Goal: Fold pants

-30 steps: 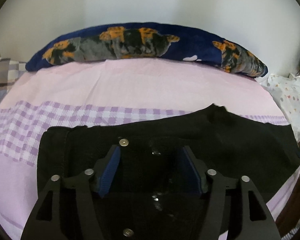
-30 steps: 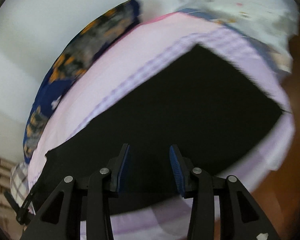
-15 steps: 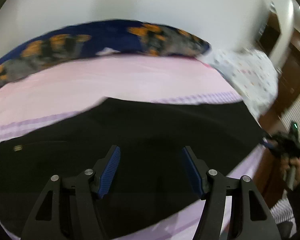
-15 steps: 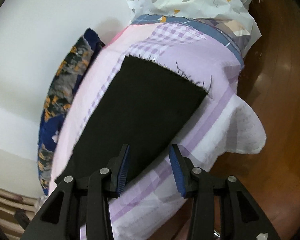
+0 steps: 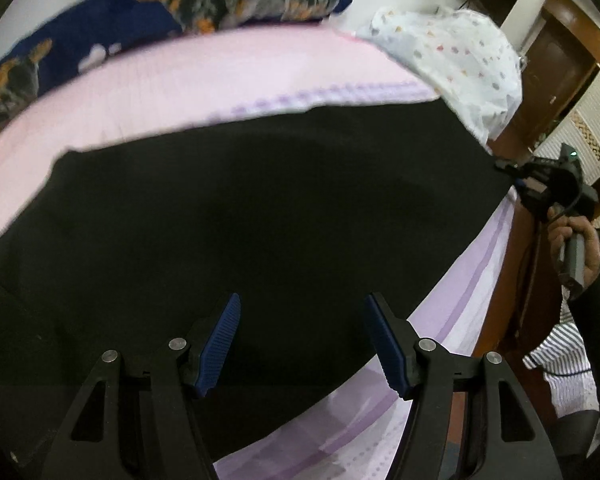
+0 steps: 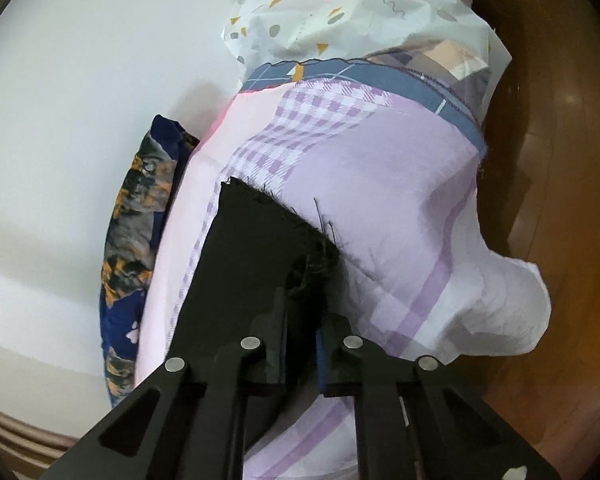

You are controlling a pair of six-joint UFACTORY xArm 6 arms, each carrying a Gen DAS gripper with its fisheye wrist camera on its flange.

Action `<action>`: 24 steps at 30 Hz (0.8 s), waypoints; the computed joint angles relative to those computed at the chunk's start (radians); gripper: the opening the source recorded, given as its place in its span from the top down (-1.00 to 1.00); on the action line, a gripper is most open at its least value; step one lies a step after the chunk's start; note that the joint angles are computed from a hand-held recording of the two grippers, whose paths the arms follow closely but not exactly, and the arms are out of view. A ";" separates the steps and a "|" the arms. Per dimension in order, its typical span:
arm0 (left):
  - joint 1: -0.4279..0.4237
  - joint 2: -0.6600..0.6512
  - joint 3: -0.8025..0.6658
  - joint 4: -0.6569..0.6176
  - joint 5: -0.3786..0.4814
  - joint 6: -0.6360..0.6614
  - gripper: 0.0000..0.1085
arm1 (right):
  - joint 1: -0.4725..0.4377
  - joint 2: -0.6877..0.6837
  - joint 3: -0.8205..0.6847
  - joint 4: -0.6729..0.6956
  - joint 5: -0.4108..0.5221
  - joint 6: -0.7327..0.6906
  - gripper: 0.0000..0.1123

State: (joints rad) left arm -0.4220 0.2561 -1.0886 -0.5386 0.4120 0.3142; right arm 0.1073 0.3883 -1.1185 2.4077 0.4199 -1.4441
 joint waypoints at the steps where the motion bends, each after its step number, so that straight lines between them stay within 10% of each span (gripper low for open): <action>1: -0.004 0.002 0.007 0.001 -0.022 0.006 -0.20 | 0.002 -0.008 0.004 0.001 0.000 -0.004 0.84; 7: -0.021 0.027 -0.003 0.114 -0.061 -0.058 -0.20 | 0.047 -0.075 0.016 -0.019 0.040 -0.007 0.85; 17: 0.087 -0.124 0.128 -0.470 -0.071 0.253 -0.20 | 0.307 0.018 -0.230 -0.296 0.015 0.131 0.85; 24: 0.169 -0.252 0.253 -0.660 -0.087 0.379 -0.20 | 0.463 0.171 -0.410 -0.662 0.063 0.382 0.85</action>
